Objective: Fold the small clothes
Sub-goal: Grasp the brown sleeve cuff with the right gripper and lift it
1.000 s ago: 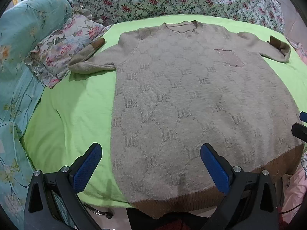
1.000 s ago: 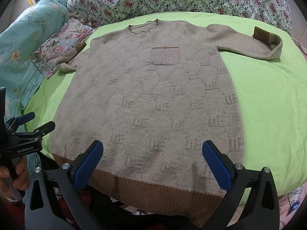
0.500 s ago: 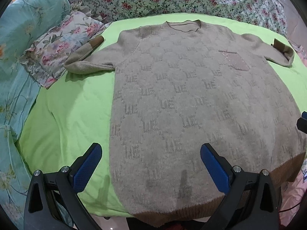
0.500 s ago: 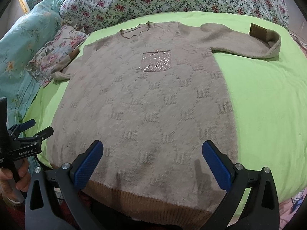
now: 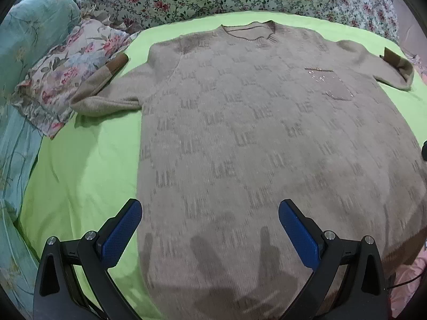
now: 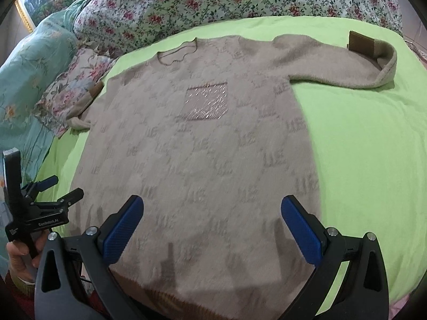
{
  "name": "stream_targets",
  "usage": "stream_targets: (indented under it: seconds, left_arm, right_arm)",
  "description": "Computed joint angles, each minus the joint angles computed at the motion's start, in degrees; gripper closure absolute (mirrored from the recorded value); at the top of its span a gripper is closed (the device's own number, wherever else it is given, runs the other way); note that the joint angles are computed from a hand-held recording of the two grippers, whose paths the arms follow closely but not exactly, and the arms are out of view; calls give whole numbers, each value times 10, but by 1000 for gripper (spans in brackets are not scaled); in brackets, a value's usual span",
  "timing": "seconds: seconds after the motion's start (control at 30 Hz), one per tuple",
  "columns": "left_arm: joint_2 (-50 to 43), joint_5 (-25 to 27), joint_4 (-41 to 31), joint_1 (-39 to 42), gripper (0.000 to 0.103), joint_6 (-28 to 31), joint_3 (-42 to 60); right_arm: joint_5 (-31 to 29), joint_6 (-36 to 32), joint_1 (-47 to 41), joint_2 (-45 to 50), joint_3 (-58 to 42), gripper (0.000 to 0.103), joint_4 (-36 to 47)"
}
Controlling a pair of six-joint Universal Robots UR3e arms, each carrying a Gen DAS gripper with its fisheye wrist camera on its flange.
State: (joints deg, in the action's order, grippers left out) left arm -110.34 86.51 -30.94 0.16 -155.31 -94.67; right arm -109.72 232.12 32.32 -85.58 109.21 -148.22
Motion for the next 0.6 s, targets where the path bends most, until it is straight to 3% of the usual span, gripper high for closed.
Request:
stream_targets:
  seconds: [0.4, 0.6]
  left_arm:
    - [-91, 12, -42, -10, 1, -21, 146]
    - [-131, 23, -67, -16, 0, -23, 215]
  right_arm:
    - [49, -115, -186, -147, 86, 0, 19]
    - [33, -269, -352, -214, 83, 0, 68]
